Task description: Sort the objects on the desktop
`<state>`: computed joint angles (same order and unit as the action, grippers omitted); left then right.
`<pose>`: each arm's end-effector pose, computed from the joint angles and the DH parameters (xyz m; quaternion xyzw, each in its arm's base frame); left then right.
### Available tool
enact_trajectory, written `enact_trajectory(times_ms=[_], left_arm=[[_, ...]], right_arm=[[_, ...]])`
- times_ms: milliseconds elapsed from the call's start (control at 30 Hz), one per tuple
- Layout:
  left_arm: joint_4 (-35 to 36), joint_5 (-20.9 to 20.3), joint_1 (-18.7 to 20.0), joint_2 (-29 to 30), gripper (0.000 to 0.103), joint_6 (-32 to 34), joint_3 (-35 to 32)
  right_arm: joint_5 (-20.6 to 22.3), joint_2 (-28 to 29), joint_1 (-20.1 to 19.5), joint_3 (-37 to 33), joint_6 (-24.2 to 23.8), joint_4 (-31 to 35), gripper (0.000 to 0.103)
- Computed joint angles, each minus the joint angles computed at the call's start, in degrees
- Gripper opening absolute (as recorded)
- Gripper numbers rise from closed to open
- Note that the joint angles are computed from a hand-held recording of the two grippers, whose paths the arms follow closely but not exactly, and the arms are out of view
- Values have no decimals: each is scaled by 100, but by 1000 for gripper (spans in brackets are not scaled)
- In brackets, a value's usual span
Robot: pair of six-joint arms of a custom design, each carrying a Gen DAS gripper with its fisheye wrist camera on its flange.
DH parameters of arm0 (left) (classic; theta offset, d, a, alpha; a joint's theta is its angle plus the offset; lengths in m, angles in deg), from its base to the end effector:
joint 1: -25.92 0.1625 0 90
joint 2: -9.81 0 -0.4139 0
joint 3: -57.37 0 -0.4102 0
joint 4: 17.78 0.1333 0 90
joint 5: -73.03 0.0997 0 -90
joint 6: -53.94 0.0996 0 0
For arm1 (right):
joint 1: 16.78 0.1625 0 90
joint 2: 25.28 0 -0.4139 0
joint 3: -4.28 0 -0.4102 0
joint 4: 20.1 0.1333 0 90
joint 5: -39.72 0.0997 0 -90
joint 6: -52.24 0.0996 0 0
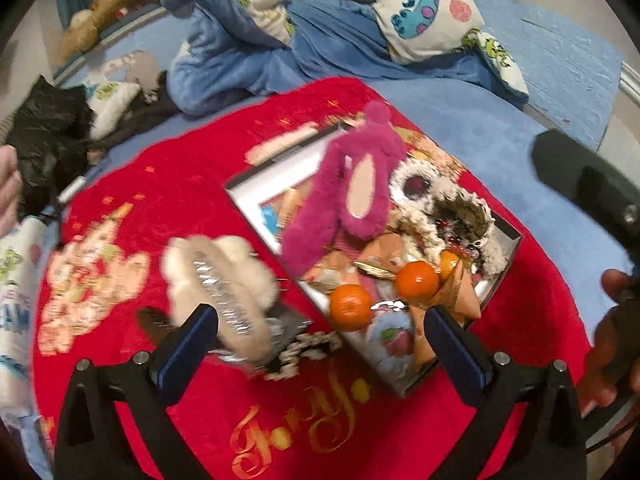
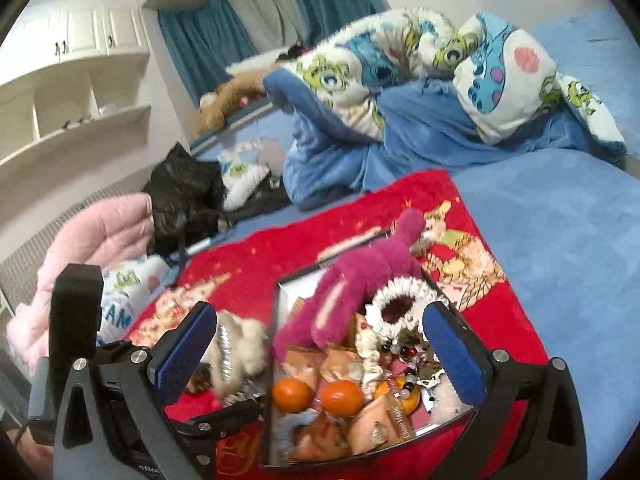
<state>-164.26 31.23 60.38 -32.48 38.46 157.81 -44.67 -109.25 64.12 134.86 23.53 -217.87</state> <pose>-0.3941 -0.5222 0.0233 0.3182 0.8555 -0.2263 0.3401 0.0685 -0.4770 0.3155 0.1710 -0.8431 0.4944 0.1248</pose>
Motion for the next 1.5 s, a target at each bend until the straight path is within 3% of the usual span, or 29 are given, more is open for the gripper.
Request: enact_trajectory(times_ms=[133,267,500,667,800,933,1100,1300,1500], left_arm=[[114,552,-269,-439,103,-267,345],[168,966,-513,-913,103,-453,742],[1313,1080,-864,-2074,103,-1560,1410],[2143,892,-1025,-2933,103,-2375,1902],[2503,833,-1045,-3465,103,-2681,2168],[2580,833,-970,-3922,103,-2582,2318],[2125,893,-851,-4327,103,-1944,2498],[1816,751,-690,-4544,103,-1319,2558],[1529,696,-578,-4512,103,-1131,2550]], right_arm=[[-173,-261,282,169,142,-66,103],[-615,-513,766,326,108,-4,103],[-1828,-507,1731,529,302,-79,103],[-2832,-170,2395,626,35,-558,103],[-3117,65,2772,733,325,-839,103],[-3148,390,3017,751,683,-1011,103],[-3631,1056,3359,440,833,-1235,103],[-3861,1595,3568,156,1071,-1420,103],[-3891,1786,3585,-51,1168,-1192,103]])
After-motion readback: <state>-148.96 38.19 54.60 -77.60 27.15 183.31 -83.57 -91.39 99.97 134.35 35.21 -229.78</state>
